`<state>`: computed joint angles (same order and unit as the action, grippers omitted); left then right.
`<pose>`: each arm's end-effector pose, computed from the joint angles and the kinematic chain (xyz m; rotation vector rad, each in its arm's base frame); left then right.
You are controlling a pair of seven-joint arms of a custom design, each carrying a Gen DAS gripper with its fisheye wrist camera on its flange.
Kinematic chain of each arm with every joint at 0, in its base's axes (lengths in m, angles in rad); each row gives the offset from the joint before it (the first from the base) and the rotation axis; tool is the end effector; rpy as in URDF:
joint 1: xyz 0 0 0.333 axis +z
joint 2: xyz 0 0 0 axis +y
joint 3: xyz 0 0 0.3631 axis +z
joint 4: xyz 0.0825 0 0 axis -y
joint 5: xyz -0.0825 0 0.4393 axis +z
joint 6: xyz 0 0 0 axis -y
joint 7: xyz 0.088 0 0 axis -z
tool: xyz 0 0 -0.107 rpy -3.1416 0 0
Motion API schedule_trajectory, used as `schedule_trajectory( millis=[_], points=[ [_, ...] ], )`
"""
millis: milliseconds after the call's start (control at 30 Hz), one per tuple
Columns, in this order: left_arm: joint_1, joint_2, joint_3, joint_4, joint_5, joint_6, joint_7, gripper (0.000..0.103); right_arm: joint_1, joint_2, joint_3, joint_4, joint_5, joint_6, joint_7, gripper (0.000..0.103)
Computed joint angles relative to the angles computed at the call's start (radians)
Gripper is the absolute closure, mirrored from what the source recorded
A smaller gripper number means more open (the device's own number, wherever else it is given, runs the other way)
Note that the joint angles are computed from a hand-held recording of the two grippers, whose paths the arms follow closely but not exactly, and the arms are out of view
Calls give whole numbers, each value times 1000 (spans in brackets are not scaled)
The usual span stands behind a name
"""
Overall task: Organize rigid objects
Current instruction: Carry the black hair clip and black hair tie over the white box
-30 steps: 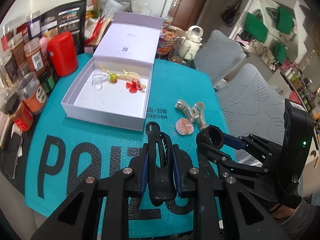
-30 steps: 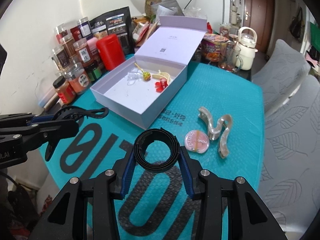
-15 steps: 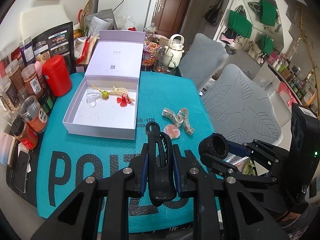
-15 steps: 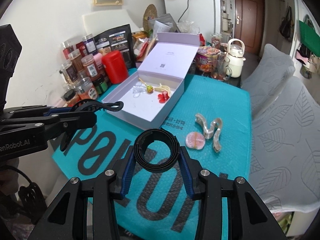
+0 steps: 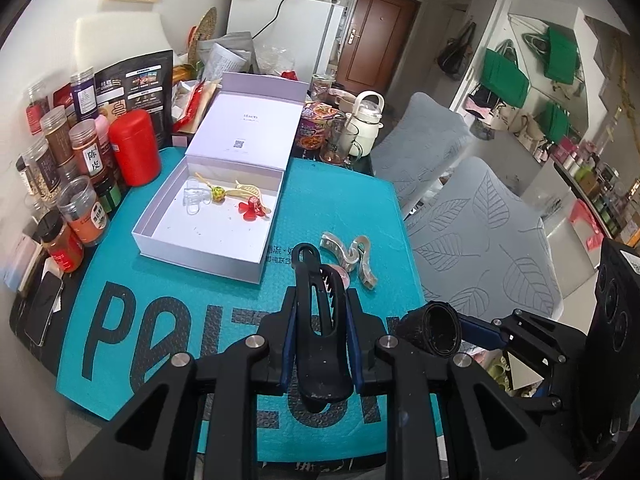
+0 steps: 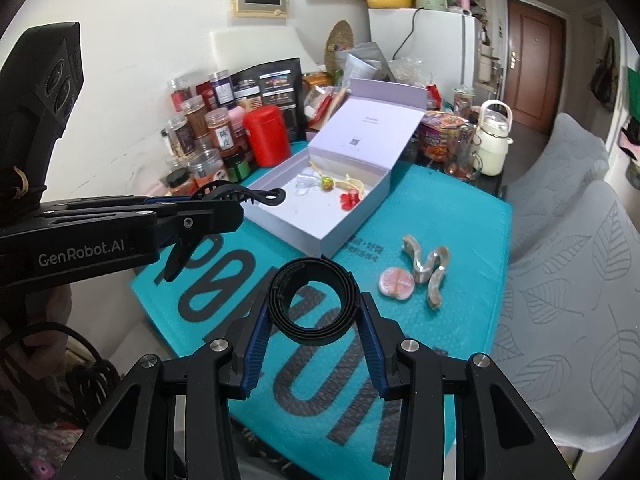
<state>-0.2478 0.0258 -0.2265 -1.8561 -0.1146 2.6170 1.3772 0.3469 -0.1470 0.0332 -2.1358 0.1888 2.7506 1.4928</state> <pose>0.5999 -0.3032 0.6178 -1.7287 2.1171 -1.0075 0.5602 0.2167 0.5840 -1.9552 1.4211 -0.4390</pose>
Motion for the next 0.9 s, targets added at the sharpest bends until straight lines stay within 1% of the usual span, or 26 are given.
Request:
schedule_trajectory(
  millis=[167,267,367,600,900],
  points=[
    [1,4,3,0,27,18,-35,82,2,6,-9,9,27,-5,-32,61],
    [5,19,7,16,25,24,-24,82,-3,25,-6,29,27,-2,-36,61],
    [11,45,11,49,13,14,12,82,-12,53,4,60,14,0,-18,61],
    [37,128,26,170,-30,-52,112,82,-38,153,31,182,-43,-29,64,61],
    [76,273,38,363,-80,-163,237,82,-55,321,56,395,-144,-94,194,61]
  ],
)
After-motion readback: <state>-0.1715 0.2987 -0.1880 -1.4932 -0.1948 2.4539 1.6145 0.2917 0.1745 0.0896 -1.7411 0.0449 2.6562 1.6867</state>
